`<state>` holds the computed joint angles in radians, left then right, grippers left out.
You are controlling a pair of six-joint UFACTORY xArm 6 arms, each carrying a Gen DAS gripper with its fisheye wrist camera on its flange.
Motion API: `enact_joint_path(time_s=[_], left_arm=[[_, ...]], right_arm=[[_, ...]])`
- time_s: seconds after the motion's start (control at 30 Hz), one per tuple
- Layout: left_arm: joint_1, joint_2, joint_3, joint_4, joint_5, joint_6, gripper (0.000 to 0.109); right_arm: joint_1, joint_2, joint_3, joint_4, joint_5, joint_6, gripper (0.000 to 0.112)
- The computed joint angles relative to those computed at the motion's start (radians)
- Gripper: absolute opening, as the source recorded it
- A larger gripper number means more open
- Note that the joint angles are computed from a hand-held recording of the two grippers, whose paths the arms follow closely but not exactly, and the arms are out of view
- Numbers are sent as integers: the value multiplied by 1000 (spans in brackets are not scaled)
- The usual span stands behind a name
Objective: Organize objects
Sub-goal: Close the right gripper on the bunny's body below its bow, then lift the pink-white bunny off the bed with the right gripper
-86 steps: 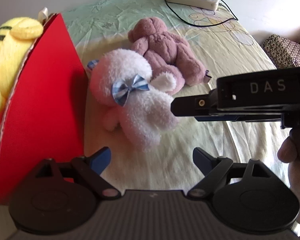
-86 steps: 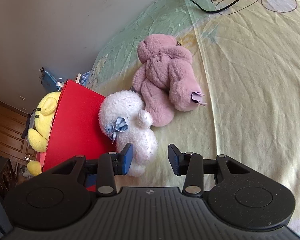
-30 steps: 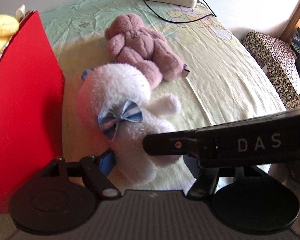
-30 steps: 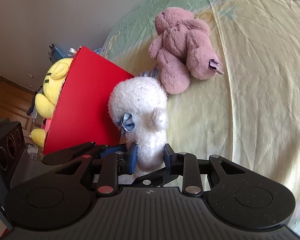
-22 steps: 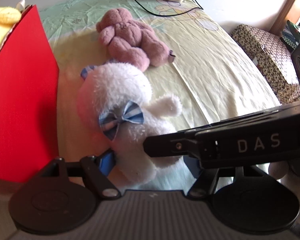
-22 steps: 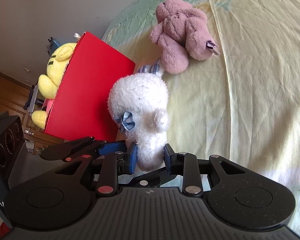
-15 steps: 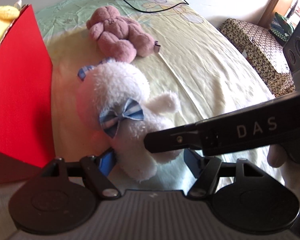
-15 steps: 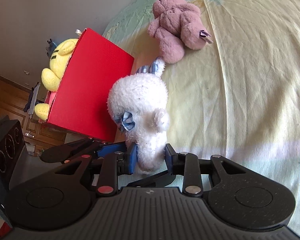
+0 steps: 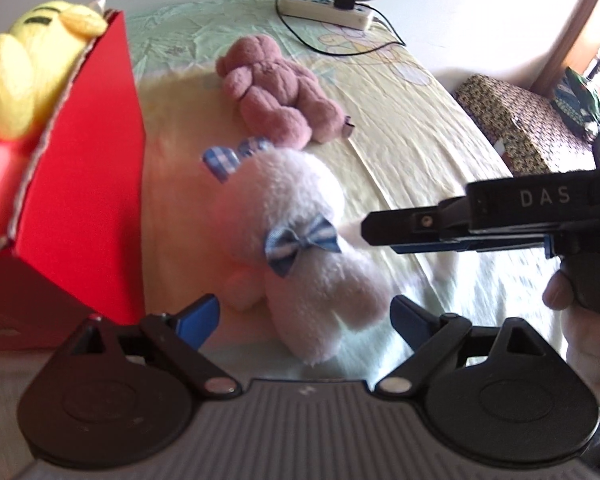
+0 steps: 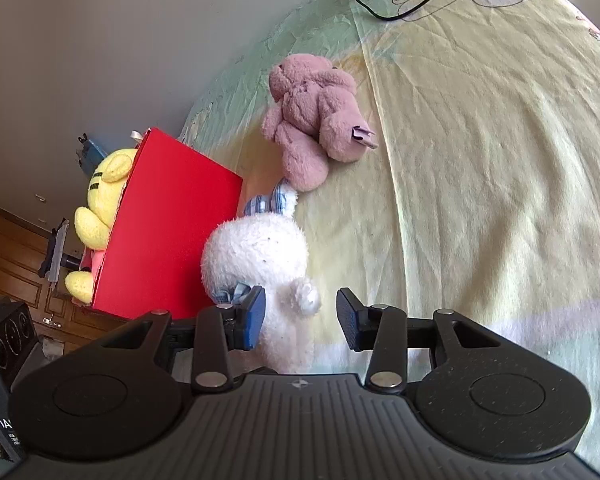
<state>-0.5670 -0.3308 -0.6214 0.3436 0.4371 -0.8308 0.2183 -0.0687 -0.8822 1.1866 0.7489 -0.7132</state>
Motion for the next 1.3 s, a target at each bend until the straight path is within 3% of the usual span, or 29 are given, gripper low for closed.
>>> enact_joint_path(time_s=[0.13,0.3,0.5,0.7,0.93,1.2,1.3], left_arm=[[13,19,-13,-51,-25,11,92],[20,63,-63,11,-5,-43,92],[34,116,-82,-18,4,-43,84],[54,136,-80,-32,-18,-54,80],[37,175,-119,57,24,-113,78],[26,191,-144,73,65,-112,79],[25,189,-145,72,72,-115,79]], right_arm=[[2,28,-30,37,25,-7,44],[23,84,-81,37,31,-14,45],[21,122,-106,56,108,-19,49],[26,138,-114,79,114,-56,46],[10,162,-127,97,150,-64,47],[-9,176,-131,107,181,-50,49],[-9,174,-133,104,189,-68,43]])
